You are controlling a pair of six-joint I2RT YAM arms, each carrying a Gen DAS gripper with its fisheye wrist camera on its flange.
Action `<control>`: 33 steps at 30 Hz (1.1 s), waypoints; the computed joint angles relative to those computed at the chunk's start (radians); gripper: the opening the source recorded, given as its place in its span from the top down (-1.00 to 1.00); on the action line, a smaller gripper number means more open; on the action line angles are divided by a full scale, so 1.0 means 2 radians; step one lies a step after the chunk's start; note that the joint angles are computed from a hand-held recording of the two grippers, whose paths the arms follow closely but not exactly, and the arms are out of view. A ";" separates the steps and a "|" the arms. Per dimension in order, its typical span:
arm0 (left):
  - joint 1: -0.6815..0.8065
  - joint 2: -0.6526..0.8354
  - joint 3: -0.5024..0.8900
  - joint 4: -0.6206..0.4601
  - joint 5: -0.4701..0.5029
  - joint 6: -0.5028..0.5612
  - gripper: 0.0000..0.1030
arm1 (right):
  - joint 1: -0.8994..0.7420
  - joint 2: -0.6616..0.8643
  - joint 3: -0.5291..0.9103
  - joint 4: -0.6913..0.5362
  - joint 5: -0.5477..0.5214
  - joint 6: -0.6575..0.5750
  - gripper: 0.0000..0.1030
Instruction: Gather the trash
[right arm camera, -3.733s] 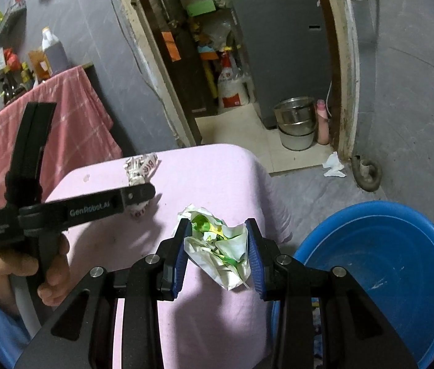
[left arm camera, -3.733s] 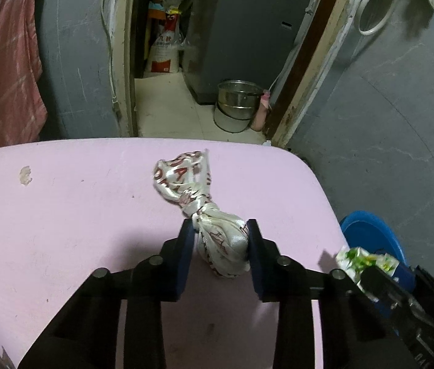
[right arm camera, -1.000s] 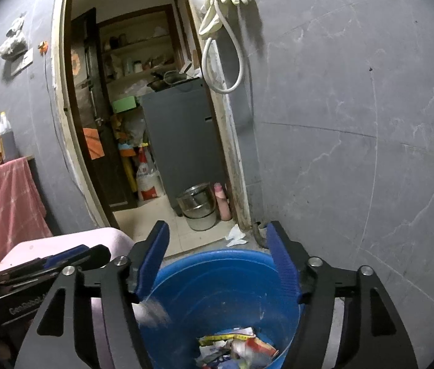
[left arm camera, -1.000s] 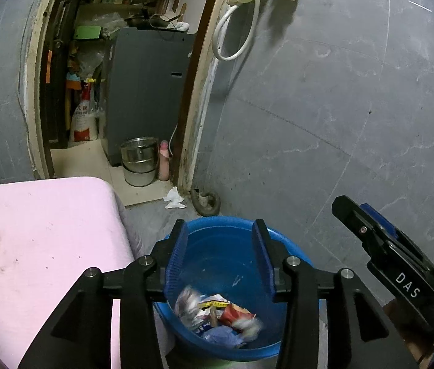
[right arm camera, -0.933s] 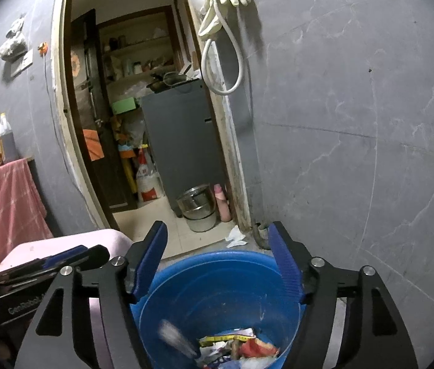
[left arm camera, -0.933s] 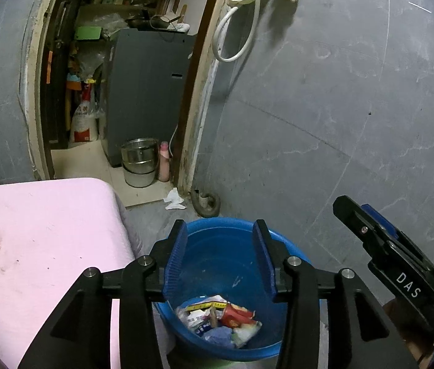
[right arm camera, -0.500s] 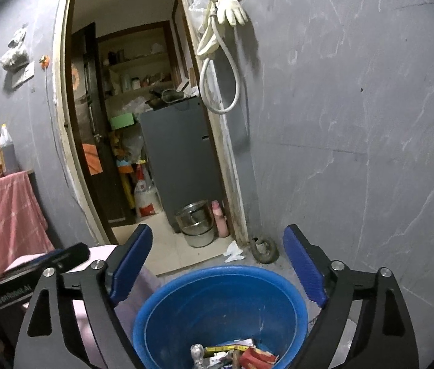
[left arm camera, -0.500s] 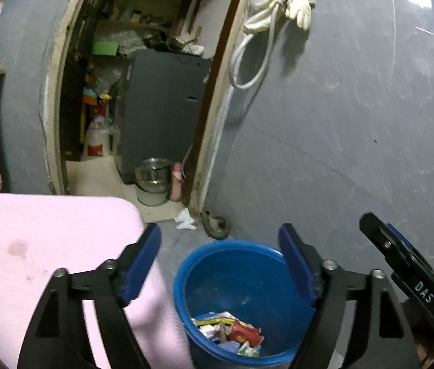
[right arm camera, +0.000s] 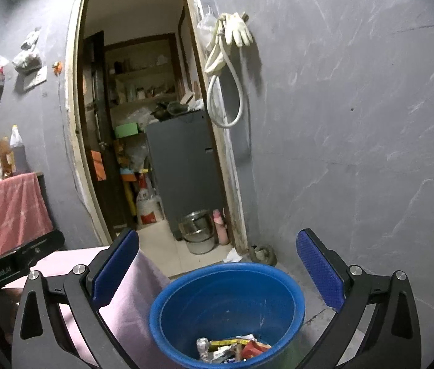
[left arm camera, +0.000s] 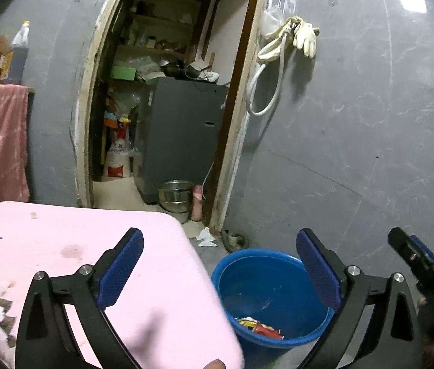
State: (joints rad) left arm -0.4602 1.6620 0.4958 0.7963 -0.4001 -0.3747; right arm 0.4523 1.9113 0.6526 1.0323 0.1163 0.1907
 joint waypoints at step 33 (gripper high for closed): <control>-0.304 -0.274 -0.208 -0.268 -0.349 -0.226 -0.95 | 0.204 -0.125 -0.235 0.100 0.187 -0.012 -1.00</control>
State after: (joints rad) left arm -1.0685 1.1134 0.0793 0.2609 -1.0978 -0.8265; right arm 0.8602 1.6604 0.1831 1.2322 0.4894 0.1666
